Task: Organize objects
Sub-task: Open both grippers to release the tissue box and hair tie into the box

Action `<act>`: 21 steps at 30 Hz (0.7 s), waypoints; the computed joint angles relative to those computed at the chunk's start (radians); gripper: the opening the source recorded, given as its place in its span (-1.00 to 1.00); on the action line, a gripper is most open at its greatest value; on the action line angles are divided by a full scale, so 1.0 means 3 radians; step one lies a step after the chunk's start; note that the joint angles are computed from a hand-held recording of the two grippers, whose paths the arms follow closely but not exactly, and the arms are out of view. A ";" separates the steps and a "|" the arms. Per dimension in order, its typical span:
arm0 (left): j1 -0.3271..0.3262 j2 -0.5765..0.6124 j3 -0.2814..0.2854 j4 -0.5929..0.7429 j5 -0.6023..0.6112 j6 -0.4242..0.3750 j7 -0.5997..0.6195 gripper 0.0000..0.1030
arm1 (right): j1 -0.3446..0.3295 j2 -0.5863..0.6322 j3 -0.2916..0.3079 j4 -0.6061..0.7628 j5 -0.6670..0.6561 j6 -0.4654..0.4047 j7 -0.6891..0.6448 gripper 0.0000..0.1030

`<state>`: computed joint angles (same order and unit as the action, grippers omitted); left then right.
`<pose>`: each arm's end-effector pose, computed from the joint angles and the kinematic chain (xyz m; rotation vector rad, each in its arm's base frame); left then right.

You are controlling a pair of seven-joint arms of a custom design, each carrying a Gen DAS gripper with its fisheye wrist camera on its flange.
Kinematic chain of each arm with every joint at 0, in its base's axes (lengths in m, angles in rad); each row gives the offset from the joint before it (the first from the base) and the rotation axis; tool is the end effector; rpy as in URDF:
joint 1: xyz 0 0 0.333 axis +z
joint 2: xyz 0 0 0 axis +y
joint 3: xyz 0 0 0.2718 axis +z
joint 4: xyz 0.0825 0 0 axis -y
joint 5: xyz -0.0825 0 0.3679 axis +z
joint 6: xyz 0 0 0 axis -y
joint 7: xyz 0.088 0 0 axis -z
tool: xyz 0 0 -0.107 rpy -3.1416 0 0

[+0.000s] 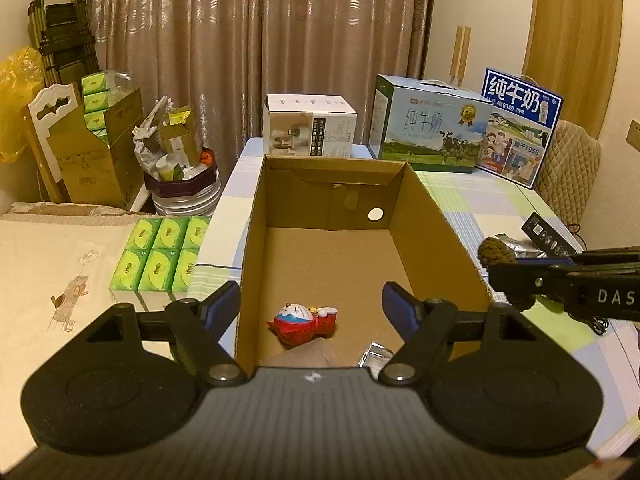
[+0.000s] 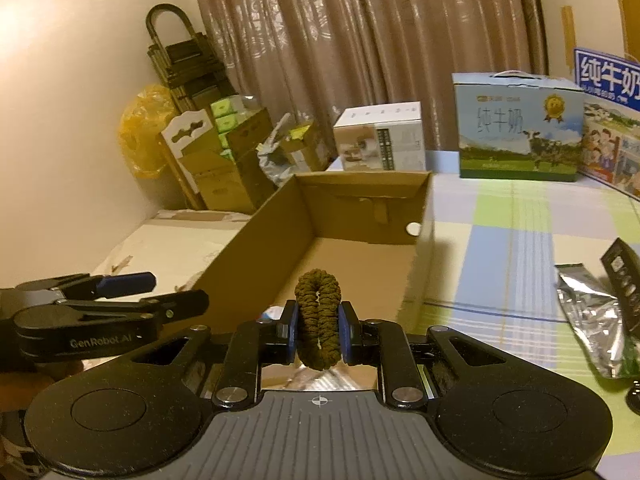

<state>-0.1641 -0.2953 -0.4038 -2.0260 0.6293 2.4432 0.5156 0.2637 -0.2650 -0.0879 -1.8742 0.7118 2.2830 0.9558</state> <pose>0.4260 -0.2980 0.6034 -1.7607 1.5738 -0.8386 0.5057 0.0993 0.6620 -1.8952 1.1272 -0.1982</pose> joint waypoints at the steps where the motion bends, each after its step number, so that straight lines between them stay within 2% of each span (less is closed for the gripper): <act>1: -0.0003 -0.0015 0.0008 -0.0020 -0.0010 0.0009 -0.0002 0.44 | 0.0010 0.0016 -0.0014 0.0015 0.0045 -0.0032 -0.0008 -0.27; 2: -0.0002 -0.0031 0.0010 -0.0039 -0.0015 0.0014 -0.0011 0.44 | 0.0015 0.0009 -0.0023 -0.0009 0.0119 -0.0005 -0.0022 0.12; 3: 0.0003 -0.0040 0.0010 -0.0045 -0.0019 0.0011 -0.0015 0.44 | 0.0018 -0.0014 -0.0022 -0.0046 0.0177 0.0052 -0.0035 0.32; 12: 0.0042 -0.0135 -0.0021 -0.0134 -0.0063 0.0036 -0.0029 0.46 | -0.0018 -0.0121 -0.0075 -0.0110 0.0164 0.0101 -0.0016 0.33; 21: -0.0002 -0.0024 -0.0148 0.0093 0.0030 0.0047 -0.0107 0.53 | -0.0111 -0.0622 -0.0248 -0.0557 -0.0115 0.0315 -0.0085 0.33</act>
<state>-0.1649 -0.3025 -0.4481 -1.9979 0.6383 2.4574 0.4833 0.2305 -0.4516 -0.1622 -2.0413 0.6774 2.3774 0.9302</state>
